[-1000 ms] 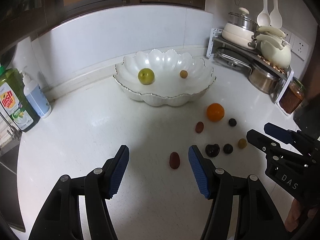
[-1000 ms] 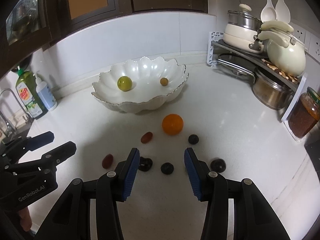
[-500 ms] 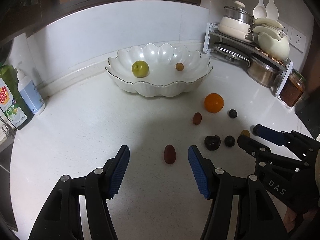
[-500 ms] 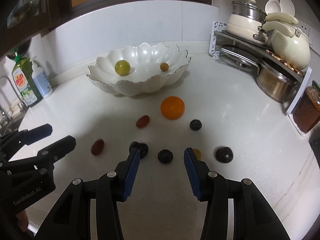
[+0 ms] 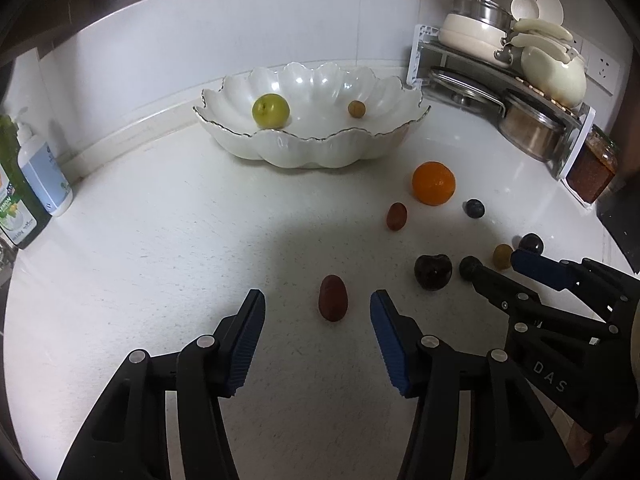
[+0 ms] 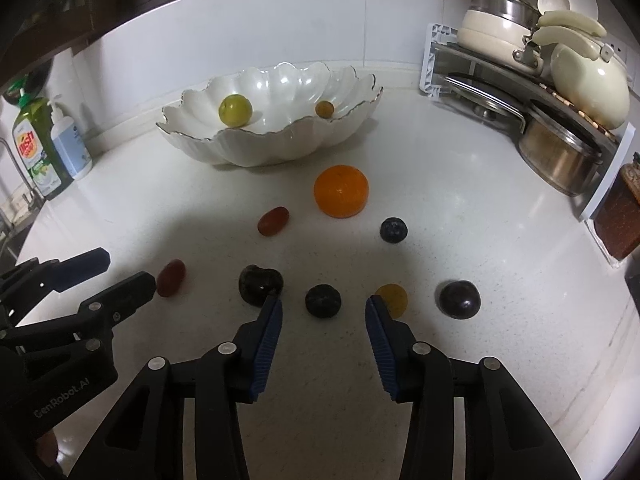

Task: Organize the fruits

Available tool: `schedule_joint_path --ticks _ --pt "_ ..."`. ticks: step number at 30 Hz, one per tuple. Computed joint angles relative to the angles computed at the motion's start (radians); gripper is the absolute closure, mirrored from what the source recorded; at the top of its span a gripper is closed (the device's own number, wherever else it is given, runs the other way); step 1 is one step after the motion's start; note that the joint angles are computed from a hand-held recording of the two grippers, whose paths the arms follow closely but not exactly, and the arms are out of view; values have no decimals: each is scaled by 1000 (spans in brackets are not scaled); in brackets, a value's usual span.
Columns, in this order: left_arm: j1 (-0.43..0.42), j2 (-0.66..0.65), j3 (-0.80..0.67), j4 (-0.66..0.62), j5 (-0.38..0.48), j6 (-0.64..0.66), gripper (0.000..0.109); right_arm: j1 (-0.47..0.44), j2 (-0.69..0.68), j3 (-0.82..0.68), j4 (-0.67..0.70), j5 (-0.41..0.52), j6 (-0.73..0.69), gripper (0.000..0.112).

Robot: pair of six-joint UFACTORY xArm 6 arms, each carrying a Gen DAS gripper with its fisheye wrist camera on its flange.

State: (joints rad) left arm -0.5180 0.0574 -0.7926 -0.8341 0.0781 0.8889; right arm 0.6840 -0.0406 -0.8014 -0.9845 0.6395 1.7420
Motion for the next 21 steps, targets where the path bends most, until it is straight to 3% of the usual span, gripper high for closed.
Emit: schedule_joint_path --ticks 5,11,21 --pt "-8 22 -13 -26 3 22 56 -20 14 1 8 -30 -17 71" --pt "-5 45 -22 37 7 -55 59 -31 35 -12 7 -44 -39 75" --pt "-5 77 -45 31 13 -72 66 -41 57 -23 0 -52 -54 75"
